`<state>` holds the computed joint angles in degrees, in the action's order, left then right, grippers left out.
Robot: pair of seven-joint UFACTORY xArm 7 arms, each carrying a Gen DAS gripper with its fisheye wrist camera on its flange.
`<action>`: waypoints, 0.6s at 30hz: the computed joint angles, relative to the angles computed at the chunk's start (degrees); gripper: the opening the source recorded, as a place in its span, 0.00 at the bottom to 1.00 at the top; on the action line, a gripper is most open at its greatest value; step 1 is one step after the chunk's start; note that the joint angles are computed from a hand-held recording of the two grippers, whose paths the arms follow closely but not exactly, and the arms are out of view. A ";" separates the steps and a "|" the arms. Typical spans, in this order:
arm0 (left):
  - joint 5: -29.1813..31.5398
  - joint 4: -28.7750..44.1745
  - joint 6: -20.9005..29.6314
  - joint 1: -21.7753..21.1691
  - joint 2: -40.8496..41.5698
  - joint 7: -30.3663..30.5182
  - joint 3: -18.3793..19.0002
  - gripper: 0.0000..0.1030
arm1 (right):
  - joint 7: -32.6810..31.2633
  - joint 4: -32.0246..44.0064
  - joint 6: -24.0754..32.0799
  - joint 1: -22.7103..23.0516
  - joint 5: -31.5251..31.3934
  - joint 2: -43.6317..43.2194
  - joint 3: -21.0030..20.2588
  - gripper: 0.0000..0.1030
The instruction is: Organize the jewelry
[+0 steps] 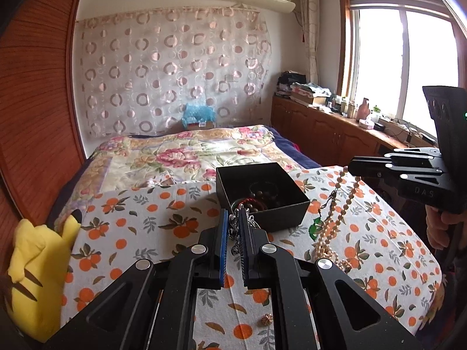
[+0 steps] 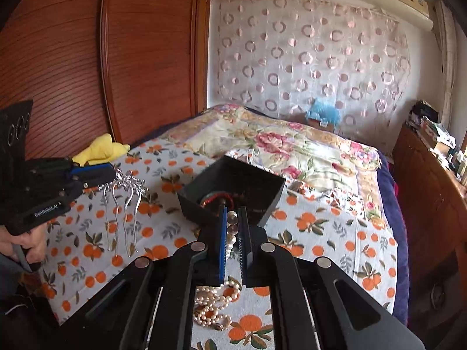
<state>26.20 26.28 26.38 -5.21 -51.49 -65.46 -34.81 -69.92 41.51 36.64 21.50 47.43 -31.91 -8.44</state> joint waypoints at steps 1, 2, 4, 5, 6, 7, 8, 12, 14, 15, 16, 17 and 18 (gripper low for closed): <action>0.01 0.04 0.10 -0.04 -0.05 0.01 0.02 0.06 | 0.12 0.40 0.70 0.04 0.07 -0.08 -0.27 0.08; 0.00 -0.02 0.13 -0.13 -0.14 0.05 0.13 0.06 | 0.04 0.82 1.50 0.12 0.29 -0.30 -0.62 0.08; -0.04 -0.06 0.09 -0.19 -0.12 0.05 0.22 0.06 | 0.08 1.09 2.20 0.01 0.41 -0.80 -0.61 0.08; -0.04 -0.06 0.09 -0.19 -0.11 0.05 0.22 0.06 | 0.10 1.39 3.04 0.02 0.48 -1.01 -0.84 0.08; -0.09 -0.10 0.11 -0.26 -0.10 0.07 0.29 0.06 | 0.06 1.50 3.43 0.07 0.73 -1.22 -0.86 0.08; -0.19 -0.20 0.12 -0.36 -0.14 -0.03 0.29 0.06 | -0.12 1.70 4.15 0.13 1.03 -1.58 -1.14 0.08; -0.24 -0.28 0.09 -0.42 -0.13 -0.06 0.33 0.06 | -0.30 1.88 4.57 0.14 1.29 -1.73 -1.27 0.08; -0.33 -0.50 -0.14 -0.48 0.22 -0.17 0.39 0.06 | -1.31 1.94 5.41 -0.04 2.73 -2.39 -1.80 0.08; -0.31 -0.60 -0.35 -0.45 0.44 -0.26 0.37 0.06 | -1.10 1.99 5.16 -0.75 2.61 -1.72 -1.65 0.08; -0.30 -0.69 -0.43 -0.49 0.51 -0.28 0.40 0.06 | -0.91 1.82 4.56 -1.24 2.34 -1.18 -1.34 0.08; -0.31 -0.72 -0.44 -0.53 0.61 -0.30 0.37 0.06 | -0.53 1.53 3.65 -1.89 1.77 -0.60 -0.86 0.08; -0.30 -0.81 -0.49 -0.58 0.65 -0.30 0.42 0.06 | 0.34 1.09 1.21 -2.99 0.48 0.59 0.41 0.08; -0.30 -0.86 -0.53 -0.63 0.75 -0.31 0.44 0.06 | 1.19 0.42 -1.33 -3.95 -1.15 1.47 1.66 0.08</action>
<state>25.90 25.42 25.84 -5.84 -50.74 -65.77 -34.38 -68.74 41.94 35.31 17.54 46.28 -30.44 -6.78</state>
